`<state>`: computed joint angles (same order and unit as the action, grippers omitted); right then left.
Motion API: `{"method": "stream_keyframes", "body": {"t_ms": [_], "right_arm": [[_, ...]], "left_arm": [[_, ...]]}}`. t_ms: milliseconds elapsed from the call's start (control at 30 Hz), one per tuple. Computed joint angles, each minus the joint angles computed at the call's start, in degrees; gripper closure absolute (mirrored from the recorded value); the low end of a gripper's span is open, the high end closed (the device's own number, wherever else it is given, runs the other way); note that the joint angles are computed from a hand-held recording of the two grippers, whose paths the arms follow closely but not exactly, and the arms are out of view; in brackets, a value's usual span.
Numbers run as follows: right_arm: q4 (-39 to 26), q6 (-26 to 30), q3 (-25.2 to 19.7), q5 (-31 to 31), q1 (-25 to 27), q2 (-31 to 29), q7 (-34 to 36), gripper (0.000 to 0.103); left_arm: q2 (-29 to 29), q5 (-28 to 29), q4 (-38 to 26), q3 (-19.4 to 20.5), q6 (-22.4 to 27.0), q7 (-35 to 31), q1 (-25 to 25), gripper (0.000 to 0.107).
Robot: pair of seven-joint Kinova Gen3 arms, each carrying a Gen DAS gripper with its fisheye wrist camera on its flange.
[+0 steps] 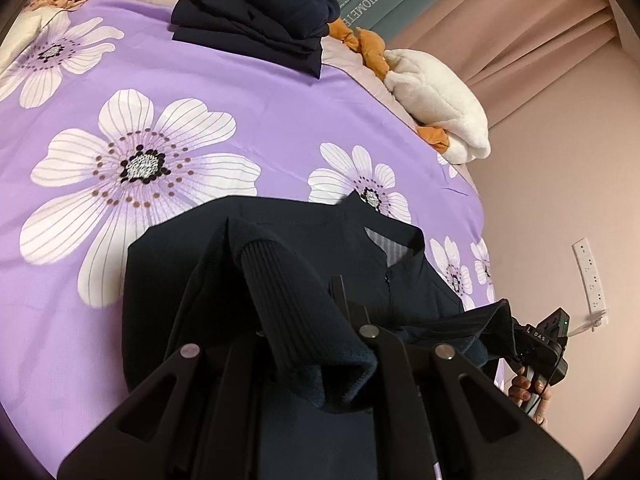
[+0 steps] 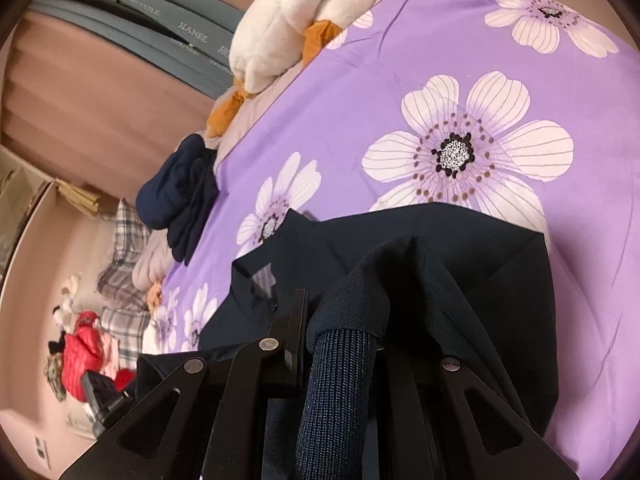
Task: Fold large clothes
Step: 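Carry the hem band with both grippers over the collar and lower it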
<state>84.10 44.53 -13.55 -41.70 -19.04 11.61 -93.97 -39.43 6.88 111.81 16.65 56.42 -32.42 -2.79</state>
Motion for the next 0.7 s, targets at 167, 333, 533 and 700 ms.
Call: {"method": "stream_keyframes", "body": {"t_ms": [167,333,533,700], "right_arm": [[-3.0,-0.4,0.1,-0.1,0.0,2.1,-1.0,0.089],[-8.8,0.2,0.8,5.5,-2.3,6.8,-7.4,0.089],[-14.8,3.0,1.1,11.8,-4.0,11.5,-14.1,0.089],[-15.2,3.3,-0.5,11.3,-2.2,13.4,-14.0,0.089]], "left_arm": [[3.1,0.0,-0.3,-3.9,-2.1,-1.9,0.8,0.097],[7.6,0.2,-0.6,-7.0,-4.7,-3.7,1.3,0.097],[13.2,-3.2,-1.5,-5.8,-5.5,-4.0,0.5,0.097],[15.0,-4.1,0.2,-6.9,-7.0,-4.1,1.3,0.097]]}}
